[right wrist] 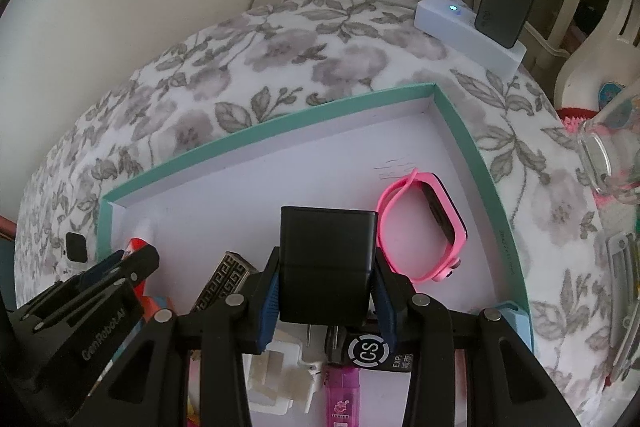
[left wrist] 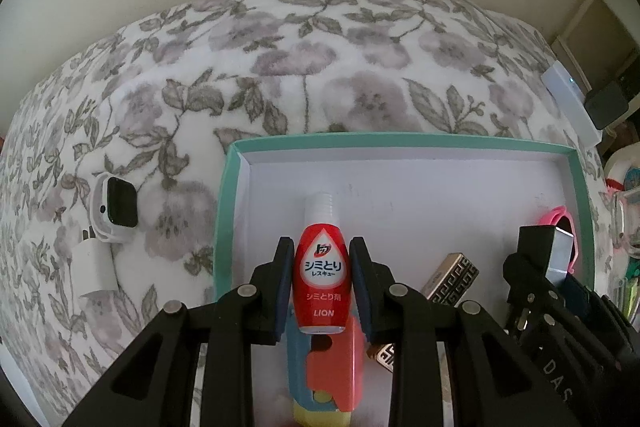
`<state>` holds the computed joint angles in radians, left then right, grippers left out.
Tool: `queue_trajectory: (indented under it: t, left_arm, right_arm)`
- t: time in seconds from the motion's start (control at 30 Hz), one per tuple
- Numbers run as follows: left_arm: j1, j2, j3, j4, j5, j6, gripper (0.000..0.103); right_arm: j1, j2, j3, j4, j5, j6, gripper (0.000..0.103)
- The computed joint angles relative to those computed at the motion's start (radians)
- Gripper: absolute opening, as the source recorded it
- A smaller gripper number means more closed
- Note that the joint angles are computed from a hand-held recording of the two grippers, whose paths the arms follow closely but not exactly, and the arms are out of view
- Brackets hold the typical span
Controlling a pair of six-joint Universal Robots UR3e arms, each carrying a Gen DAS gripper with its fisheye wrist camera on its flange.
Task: Organize rigid objects
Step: 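Carry the red bottle and black charger over the tray with both tools, then open both tools to drop the bottle and charger into the tray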
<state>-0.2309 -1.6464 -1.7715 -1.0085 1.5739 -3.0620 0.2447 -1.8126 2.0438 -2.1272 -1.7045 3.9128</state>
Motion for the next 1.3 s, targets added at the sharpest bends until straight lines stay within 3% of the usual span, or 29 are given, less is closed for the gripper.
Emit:
queue_trajectory:
  t: [0.17,0.3,0.43,0.57,0.6,0.67,0.9,0.97,1.03,1.13,1.3]
  left_arm:
    - [0.002,0.023,0.013,-0.026,0.002,0.008,0.045]
    - [0.009,0.041,0.035,-0.057,0.006,0.013,0.045]
    - [0.025,0.061,0.064,-0.103,0.005,0.004,0.049]
    - [0.044,0.087,0.091,-0.147,0.007,-0.006,0.053]
    - [0.048,0.092,0.094,-0.153,0.008,-0.008,0.057]
    - [0.060,0.113,0.096,-0.159,0.008,-0.007,0.077]
    - [0.085,0.167,0.108,-0.189,0.026,-0.010,0.078]
    - [0.094,0.179,0.107,-0.198,0.027,-0.009,0.078]
    - [0.106,0.192,0.105,-0.210,0.026,-0.006,0.078]
    - [0.121,0.205,0.100,-0.222,0.028,0.005,0.097]
    - [0.144,0.245,0.070,-0.221,0.049,0.036,0.097]
  right_arm:
    - [-0.001,-0.004,-0.011,0.011,0.009,-0.007,0.048]
    - [0.009,-0.010,-0.040,0.040,0.002,-0.004,0.048]
    - [0.034,-0.018,-0.091,0.080,-0.033,0.008,0.057]
    - [0.065,-0.019,-0.149,0.120,-0.068,0.025,0.059]
    - [0.074,-0.018,-0.163,0.130,-0.078,0.030,0.061]
    - [0.092,-0.016,-0.193,0.156,-0.098,0.046,0.067]
    - [0.142,-0.013,-0.259,0.211,-0.147,0.081,0.074]
    - [0.152,-0.015,-0.265,0.219,-0.153,0.090,0.085]
    - [0.164,-0.017,-0.267,0.220,-0.158,0.096,0.086]
    - [0.178,-0.015,-0.270,0.229,-0.164,0.107,0.086]
    - [0.196,-0.009,-0.273,0.247,-0.166,0.125,0.086]
